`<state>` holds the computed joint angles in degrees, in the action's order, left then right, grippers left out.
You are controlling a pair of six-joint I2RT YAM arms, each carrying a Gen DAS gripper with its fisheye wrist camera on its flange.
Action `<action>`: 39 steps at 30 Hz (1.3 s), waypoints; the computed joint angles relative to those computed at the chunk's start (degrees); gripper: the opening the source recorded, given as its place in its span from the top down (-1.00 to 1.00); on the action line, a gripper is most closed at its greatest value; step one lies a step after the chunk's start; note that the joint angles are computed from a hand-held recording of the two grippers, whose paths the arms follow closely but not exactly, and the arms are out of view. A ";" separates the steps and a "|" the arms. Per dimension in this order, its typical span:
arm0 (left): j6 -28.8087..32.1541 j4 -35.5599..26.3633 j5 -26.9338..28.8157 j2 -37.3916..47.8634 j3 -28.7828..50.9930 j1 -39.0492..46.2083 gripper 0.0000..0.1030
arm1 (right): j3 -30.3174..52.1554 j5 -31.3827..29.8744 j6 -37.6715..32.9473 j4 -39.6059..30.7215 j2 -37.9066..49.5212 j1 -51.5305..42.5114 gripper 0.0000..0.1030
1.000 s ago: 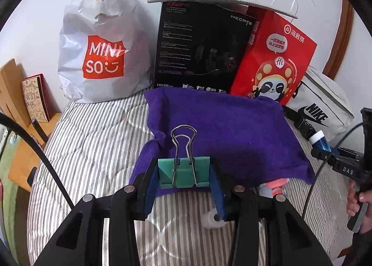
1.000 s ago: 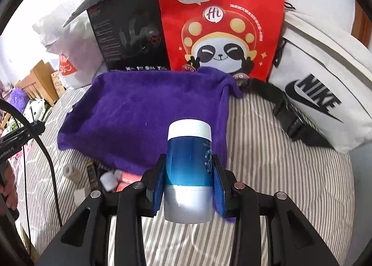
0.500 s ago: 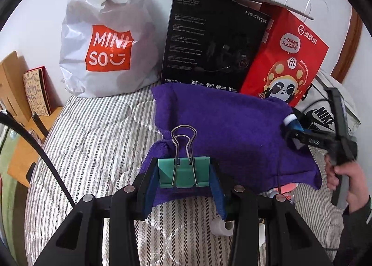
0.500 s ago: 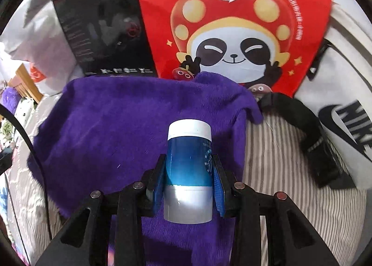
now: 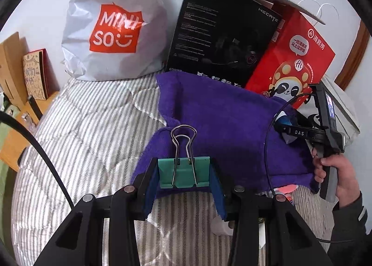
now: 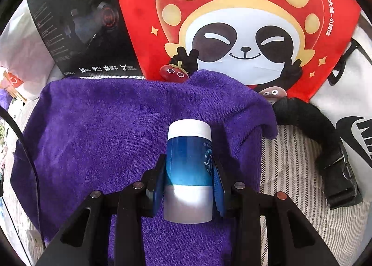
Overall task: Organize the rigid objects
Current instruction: 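Carry the bottle onto the purple towel and open the right gripper while left carries clip, then lower the green clip onto the purple towel and open the left gripper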
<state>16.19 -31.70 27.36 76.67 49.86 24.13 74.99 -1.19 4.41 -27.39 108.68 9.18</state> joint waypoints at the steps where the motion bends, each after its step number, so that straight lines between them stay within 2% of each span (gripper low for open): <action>1: -0.08 0.00 0.03 0.08 -0.07 -0.14 0.23 | -0.45 0.39 -0.37 0.36 -0.21 0.18 0.29; 4: 0.49 -0.24 -0.50 -0.28 -0.49 -0.79 0.23 | 0.34 0.81 -1.22 0.13 0.35 0.54 0.26; 8: 1.55 -0.79 -1.24 -1.65 -0.85 -1.03 0.23 | 0.72 -2.27 -2.23 -1.18 0.36 -0.02 -0.07; 13: 2.48 -1.26 -0.58 -2.02 -0.33 -0.98 0.23 | -1.45 -0.67 -1.62 -2.98 -2.56 1.10 -0.08; 18: 1.72 0.79 0.63 -0.77 0.63 -2.67 0.23 | -9.20 -0.85 -1.24 -4.31 -13.72 1.39 -0.09; 20: 0.51 2.85 1.01 0.68 1.10 -4.05 0.23 | -12.87 -0.60 -1.41 -4.88 -19.39 1.49 -0.21; 22: -0.83 5.97 -0.28 2.29 1.25 -6.14 0.23 | -16.98 0.13 -0.99 -5.62 -26.02 1.84 -0.28; 25: -1.93 10.39 -4.98 4.23 1.52 -9.74 0.23 | -21.66 -1.16 -0.97 -7.63 -34.73 0.36 -0.28; 27: -2.35 12.07 -5.03 6.82 3.06 -11.39 0.23 | -23.56 -2.71 -0.61 -9.02 -38.64 -0.57 -0.28; 29: -3.15 12.78 -6.56 10.56 5.67 -13.38 0.23 | -25.50 -4.12 0.10 -10.26 -41.73 -1.38 -0.28; 33: -5.26 12.95 -8.86 16.98 10.28 -15.60 0.23 | -28.84 -2.42 0.46 -12.66 -47.01 -3.82 -0.28; 39: -4.38 12.78 -13.68 22.30 14.29 -18.96 0.23 | -31.96 -6.47 -0.45 -14.23 -48.95 -9.26 -0.28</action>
